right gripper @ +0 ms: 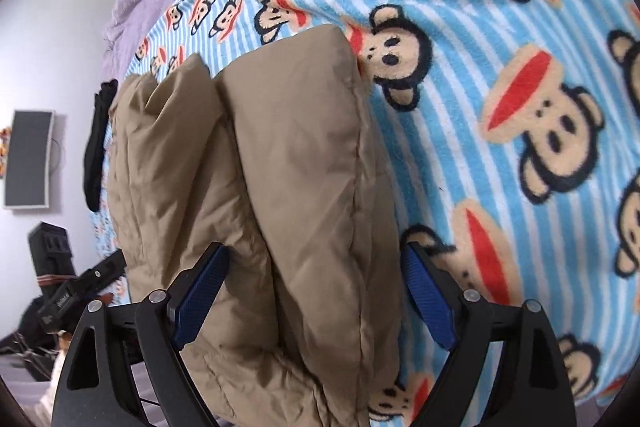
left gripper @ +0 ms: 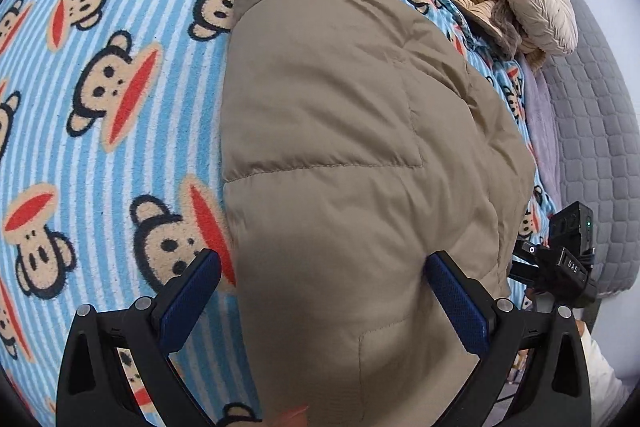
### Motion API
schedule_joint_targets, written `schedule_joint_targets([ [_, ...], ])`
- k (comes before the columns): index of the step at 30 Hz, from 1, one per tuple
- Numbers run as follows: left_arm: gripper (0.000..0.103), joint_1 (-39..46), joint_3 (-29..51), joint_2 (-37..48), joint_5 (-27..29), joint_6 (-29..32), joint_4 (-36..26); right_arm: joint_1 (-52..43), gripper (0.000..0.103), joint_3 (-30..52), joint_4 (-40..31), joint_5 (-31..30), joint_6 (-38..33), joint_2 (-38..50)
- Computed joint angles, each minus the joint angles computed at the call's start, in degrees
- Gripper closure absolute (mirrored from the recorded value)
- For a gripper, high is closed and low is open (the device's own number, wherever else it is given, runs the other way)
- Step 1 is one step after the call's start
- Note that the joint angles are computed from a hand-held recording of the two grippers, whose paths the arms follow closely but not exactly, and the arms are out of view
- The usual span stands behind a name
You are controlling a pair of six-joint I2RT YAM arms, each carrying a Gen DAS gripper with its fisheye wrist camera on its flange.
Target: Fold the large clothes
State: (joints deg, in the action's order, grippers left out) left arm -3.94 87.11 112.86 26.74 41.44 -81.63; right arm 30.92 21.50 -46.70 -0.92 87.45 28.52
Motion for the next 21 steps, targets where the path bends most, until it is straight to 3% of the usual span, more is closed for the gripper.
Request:
schedule_joint_targets([
  [4, 0.000, -0.83, 2.22, 3.17, 1.86, 0.67, -1.43, -7.92, 0.012, -4.56, 6.04, -5.60, -4.47, -5.87],
  [5, 0.000, -1.26, 2.56, 3.64, 2.26, 0.53, -1.42, -9.45, 0.009, -5.22, 8.04, -7.23, -5.99, -7.11],
  [6, 0.000, -1.73, 2.93, 4.15, 2.59, 0.32, -1.48, -10.34, 0.000, -5.53, 9.71, -8.60, -7.34, -7.59],
  [8, 0.000, -2.80, 3.74, 5.28, 2.58, -0.67, -1.22, -11.16, 0.000, -5.85, 13.67, -10.04, -9.71, -7.43],
  [12, 0.000, -4.13, 5.77, 8.55, 3.27, -0.39, -1.81, -15.10, 0.000, -2.62, 17.51, -16.10, -19.04, 5.35],
  [14, 0.000, -4.25, 7.52, 11.40, 4.02, 0.28, -3.49, -15.80, 0.000, -0.47, 16.97, -15.89, -23.82, 13.71],
  [17, 0.000, -4.83, 8.60, 14.63, 5.58, -0.47, -4.78, -20.04, 0.000, -1.57, 20.14, -19.77, -27.87, 19.23],
  [21, 0.000, -6.58, 6.56, 15.04, 7.28, -2.78, -3.35, -26.15, 0.000, -4.96, 31.79, -27.20, -31.28, 28.17],
])
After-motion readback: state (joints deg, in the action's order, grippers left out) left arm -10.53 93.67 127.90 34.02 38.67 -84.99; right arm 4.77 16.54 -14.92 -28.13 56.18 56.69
